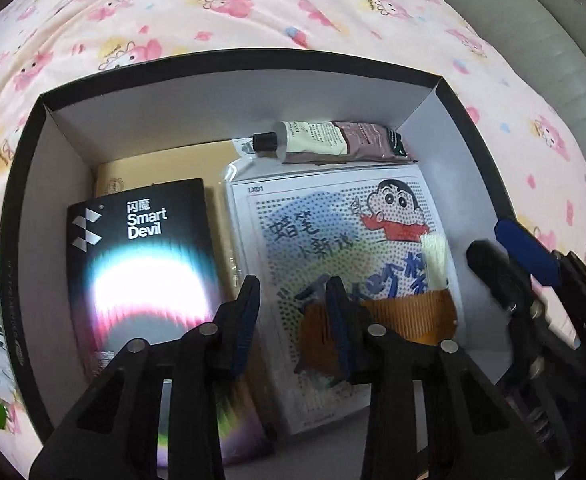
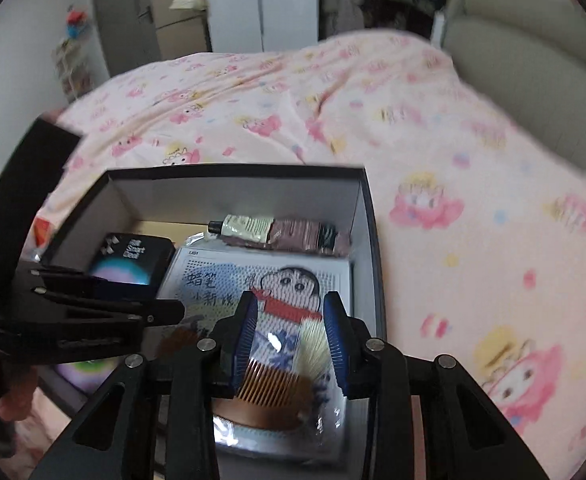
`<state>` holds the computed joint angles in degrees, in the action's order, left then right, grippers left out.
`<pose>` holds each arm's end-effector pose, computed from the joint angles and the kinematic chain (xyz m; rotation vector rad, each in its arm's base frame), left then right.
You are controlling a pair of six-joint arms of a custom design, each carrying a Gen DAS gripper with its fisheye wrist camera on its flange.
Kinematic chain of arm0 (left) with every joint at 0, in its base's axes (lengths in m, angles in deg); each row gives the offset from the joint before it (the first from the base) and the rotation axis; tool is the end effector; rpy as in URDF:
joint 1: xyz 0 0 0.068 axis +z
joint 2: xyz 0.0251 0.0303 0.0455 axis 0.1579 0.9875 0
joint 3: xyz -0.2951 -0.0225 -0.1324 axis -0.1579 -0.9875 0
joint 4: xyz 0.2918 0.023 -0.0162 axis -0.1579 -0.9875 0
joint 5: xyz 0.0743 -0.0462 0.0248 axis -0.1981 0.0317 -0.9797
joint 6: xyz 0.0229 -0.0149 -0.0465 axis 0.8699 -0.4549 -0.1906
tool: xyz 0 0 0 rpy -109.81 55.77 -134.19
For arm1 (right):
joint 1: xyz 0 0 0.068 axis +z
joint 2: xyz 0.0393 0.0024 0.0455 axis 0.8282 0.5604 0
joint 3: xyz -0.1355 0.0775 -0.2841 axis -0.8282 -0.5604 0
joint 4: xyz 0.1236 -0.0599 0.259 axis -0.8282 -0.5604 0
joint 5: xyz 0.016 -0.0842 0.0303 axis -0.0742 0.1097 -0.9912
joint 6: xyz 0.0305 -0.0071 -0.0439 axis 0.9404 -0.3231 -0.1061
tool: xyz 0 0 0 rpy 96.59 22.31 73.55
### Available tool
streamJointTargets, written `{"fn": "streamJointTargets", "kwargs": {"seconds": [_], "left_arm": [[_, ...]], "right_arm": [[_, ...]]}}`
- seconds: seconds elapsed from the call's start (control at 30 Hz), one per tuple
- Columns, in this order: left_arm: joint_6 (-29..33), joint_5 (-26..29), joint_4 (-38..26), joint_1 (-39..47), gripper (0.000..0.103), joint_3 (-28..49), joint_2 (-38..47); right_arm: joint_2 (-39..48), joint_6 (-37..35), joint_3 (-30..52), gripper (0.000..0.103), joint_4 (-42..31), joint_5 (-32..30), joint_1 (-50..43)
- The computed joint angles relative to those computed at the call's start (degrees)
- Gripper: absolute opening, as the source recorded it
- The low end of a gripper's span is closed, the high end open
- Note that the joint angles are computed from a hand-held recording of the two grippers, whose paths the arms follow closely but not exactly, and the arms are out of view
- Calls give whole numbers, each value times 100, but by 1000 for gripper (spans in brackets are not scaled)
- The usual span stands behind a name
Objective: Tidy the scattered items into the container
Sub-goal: 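Lower the comb into the black box and open the right gripper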
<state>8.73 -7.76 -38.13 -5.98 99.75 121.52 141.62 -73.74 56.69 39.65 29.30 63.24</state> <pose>0.3367 -0.0973 0.2041 -0.0868 2.8619 -0.3901 0.2850 0.0412 0.2405 -0.4441 2.4480 0.1360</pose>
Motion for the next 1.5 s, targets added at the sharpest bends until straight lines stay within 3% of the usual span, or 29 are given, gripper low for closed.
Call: {"fn": "streamJointTargets", "kwargs": {"seconds": [0.27,0.4,0.57,0.77,0.83,0.93,1.13,1.23,1.4,1.43,1.5], "left_arm": [[-257,322,-225,-112,31,-56,84],[-106,890,-383,-132,31,-194,-48],[-397,755,-10,-94,31,-457,-351],[-343,1306,-60,-350,30,-558,-299],[-438,1211,-9,-374,29,-692,-487],[-586,717,126,-393,29,-911,-872],[-580,441,317,-325,32,-1139,-1364],[-435,696,451,-147,33,-1115,-1268],[-443,1397,623,115,33,-1002,-895],[-338,1551,383,244,33,-970,-1042],[-508,1594,582,0,33,-746,-681]], "right_arm": [[519,-62,373,40,-692,-428,-167],[414,-7,390,40,-751,-777,-475],[260,-39,448,40,-786,-912,-802],[356,-67,469,40,-1047,-1210,-806],[391,-33,480,40,-1152,-1384,-839],[312,-105,423,40,-1167,-1221,-719],[159,-297,218,45,-1096,-857,-338],[144,-303,166,45,-970,-702,-273],[-296,-107,78,45,-774,-1120,-639],[-322,-77,75,45,-748,-1237,-768],[-272,-45,127,44,-763,-1584,-1117]]}}
